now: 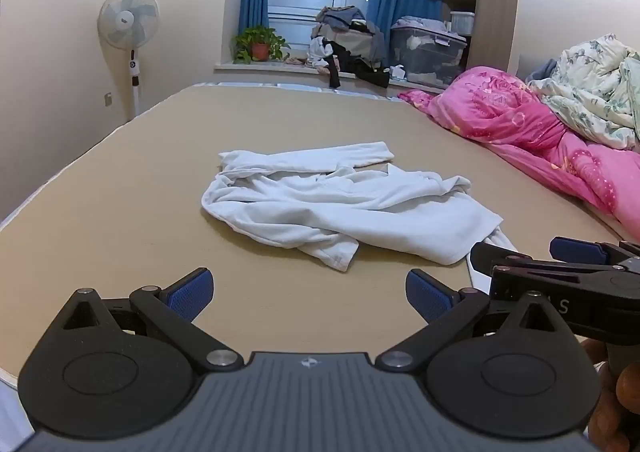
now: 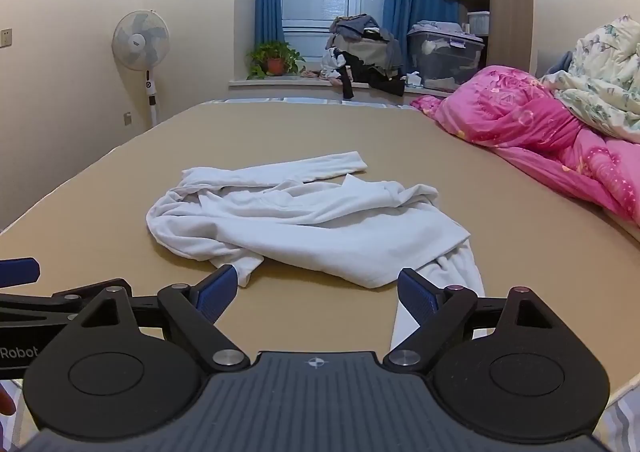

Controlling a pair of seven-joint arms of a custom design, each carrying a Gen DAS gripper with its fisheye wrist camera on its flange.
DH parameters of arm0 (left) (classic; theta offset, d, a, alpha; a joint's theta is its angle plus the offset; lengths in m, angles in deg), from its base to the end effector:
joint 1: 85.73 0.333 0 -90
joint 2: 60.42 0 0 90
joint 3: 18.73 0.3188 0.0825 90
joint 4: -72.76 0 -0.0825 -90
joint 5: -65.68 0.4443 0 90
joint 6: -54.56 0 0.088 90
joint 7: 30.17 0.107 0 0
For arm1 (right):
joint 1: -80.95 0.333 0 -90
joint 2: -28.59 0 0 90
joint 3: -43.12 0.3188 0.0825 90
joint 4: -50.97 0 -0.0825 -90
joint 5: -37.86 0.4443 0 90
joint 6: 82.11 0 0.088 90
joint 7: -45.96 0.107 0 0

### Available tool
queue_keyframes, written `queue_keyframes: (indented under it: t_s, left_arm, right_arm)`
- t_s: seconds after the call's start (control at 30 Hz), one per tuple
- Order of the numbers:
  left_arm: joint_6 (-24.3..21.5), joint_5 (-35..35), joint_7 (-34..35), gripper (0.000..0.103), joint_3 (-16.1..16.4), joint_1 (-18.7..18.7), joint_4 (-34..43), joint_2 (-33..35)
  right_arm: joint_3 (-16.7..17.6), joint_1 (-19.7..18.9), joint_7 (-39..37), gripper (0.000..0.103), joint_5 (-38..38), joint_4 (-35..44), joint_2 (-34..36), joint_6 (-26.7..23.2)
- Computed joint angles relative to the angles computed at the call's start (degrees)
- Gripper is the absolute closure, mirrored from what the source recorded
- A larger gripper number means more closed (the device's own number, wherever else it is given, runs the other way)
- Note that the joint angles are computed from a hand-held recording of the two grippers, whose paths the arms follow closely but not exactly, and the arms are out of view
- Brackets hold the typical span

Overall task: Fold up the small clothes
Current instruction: 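Move both grippers toward the crumpled white shirt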

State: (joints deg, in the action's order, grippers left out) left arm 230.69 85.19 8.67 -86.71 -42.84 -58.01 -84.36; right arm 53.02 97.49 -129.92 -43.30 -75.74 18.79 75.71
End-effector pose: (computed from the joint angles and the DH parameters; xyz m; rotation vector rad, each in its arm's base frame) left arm 0.5039 -0.3147 0.4840 -1.5946 1.6664 -1.0023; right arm 0.5017 0.2979 0.4767 -1.5665 1.5402 -0.9432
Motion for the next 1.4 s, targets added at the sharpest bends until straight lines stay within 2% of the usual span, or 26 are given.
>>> queue_keyframes:
  t_s: [0.03,0.1,0.3,0.33,0.37,0.4,0.57,0.87,1.13,1.2,1.27,1.3,1.33,1.37,1.4]
  left_arm:
    - [-0.02,0.05,0.03,0.001,-0.08,0.10,0.10,0.20]
    - [-0.06,0.21,-0.01,0.001,-0.38,0.44,0.30,0.48]
    - [0.64,0.25,-0.02,0.001,-2.46,2.89,0.66,0.45]
    - [0.50,1.73,-0.97,0.001,-2.34,2.94,0.90,1.06]
    - [0.17,-0.81,0.34,0.001,-1.08,1.00,0.15,-0.15]
    - [0.12,-0.79,0.35,0.001,-0.99,0.88,0.12,-0.22]
    - [0.25,-0.75,0.32,0.001,-2.01,2.02,0.38,-0.31]
    - [0.45,-1.50,1.03,0.001,-1.86,1.84,0.26,-0.24]
    - [1.00,-1.63,1.43,0.001,-0.10,0.32,-0.46,-0.13]
    - [1.36,-1.80,0.65,0.001,-1.78,2.24,-0.31,-1.36]
    - [2.58,-3.28,-1.60,0.006,-2.90,3.85,-1.34,-6.60]
    - [2.95,-4.12,-1.54,0.011,-3.21,4.37,-1.52,-7.52]
    - [2.73,-4.96,-1.35,0.018,-3.56,5.01,-1.48,-8.04]
    - [2.81,-5.66,-1.18,0.030,-4.26,6.05,-1.16,-8.25]
    - [3.58,-6.47,-1.24,0.041,-4.80,6.96,-1.04,-8.86]
  right_arm:
    - [0.10,-0.25,-1.82,0.014,0.73,1.25,1.28,0.36]
    - [0.09,0.20,1.00,0.014,-0.86,0.44,0.70,-0.30]
    - [-0.22,0.67,2.46,0.014,-2.23,0.92,1.63,-0.73]
    - [-0.35,0.74,2.50,0.014,-2.14,0.84,1.53,-0.59]
    - [-0.41,0.78,2.56,0.014,-2.12,0.79,1.49,-0.56]
    - [-0.44,0.82,2.58,0.014,-2.13,0.77,1.47,-0.57]
    - [-0.54,0.77,3.04,0.014,-2.38,0.58,1.42,-0.22]
    - [-0.62,0.86,2.39,0.014,-1.39,0.57,1.39,-0.08]
    - [-0.58,0.76,1.04,0.015,0.42,0.56,1.43,0.20]
    - [-0.66,0.67,0.84,0.016,0.36,0.58,1.42,0.52]
    - [-0.90,0.29,1.95,0.016,0.18,0.35,0.90,0.75]
    - [-1.12,-0.07,2.59,0.017,-0.09,0.27,0.66,1.20]
    - [-1.37,-0.47,2.30,0.023,-0.10,0.43,0.61,1.44]
    - [-1.64,-0.89,1.38,0.027,0.00,0.78,0.68,1.55]
    - [-1.83,-1.42,0.90,0.036,-0.92,1.25,0.82,1.58]
